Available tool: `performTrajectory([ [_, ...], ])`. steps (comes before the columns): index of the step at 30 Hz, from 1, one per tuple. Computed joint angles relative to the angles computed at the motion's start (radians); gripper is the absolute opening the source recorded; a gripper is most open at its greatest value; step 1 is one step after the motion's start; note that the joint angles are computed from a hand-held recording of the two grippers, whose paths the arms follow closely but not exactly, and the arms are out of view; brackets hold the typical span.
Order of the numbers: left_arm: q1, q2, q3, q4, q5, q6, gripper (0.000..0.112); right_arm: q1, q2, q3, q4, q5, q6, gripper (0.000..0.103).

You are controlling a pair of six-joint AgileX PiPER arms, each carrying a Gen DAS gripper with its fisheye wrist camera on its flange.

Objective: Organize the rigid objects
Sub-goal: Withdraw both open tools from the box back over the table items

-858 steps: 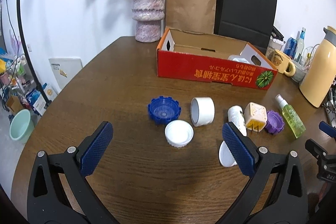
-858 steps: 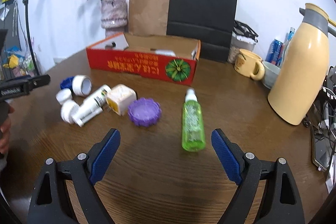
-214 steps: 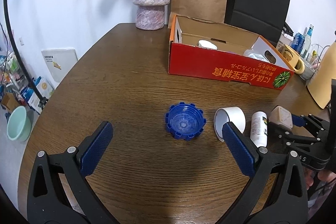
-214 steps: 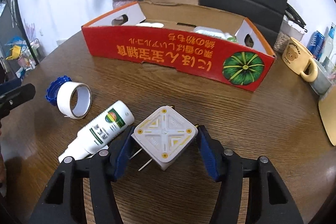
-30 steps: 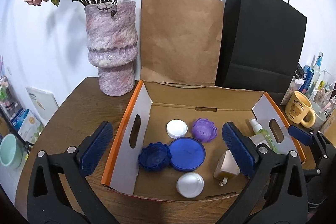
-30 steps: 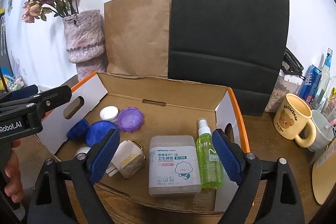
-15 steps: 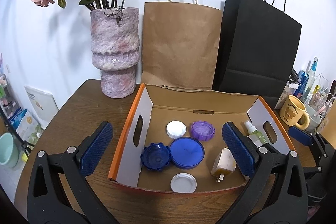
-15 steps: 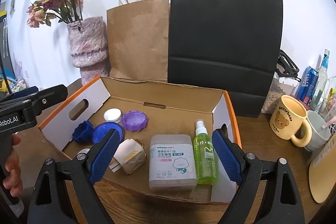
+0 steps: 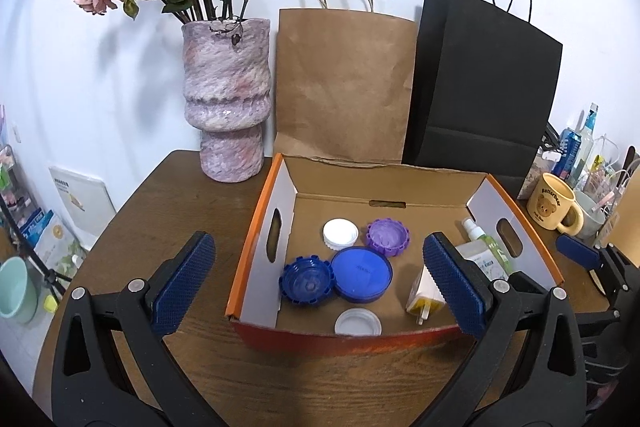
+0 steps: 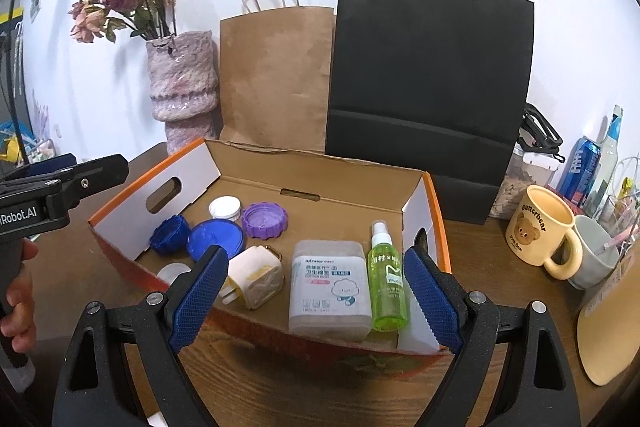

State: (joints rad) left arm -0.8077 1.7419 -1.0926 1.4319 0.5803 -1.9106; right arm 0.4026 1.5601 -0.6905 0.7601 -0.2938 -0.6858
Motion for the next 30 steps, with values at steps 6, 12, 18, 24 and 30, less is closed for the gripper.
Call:
performTrajectory([
  [6,-0.021,-0.042,0.067,0.018,0.014,-0.03,0.103,0.029,-0.055,0.067,0.027,-0.018,-0.032,0.093],
  [12,-0.053,-0.083,0.139,0.01,0.036,-0.046,0.103,0.061,-0.114,0.143,0.056,-0.029,-0.047,0.093],
  [18,-0.097,-0.13,0.217,0.002,0.067,-0.082,0.103,0.111,-0.168,0.213,0.14,-0.049,-0.104,0.093],
  [24,-0.152,-0.169,0.284,-0.008,0.104,-0.12,0.103,0.179,-0.218,0.276,0.249,-0.067,-0.169,0.093],
  [30,-0.208,-0.201,0.339,-0.026,0.13,-0.147,0.103,0.286,-0.265,0.338,0.399,-0.118,-0.246,0.093],
])
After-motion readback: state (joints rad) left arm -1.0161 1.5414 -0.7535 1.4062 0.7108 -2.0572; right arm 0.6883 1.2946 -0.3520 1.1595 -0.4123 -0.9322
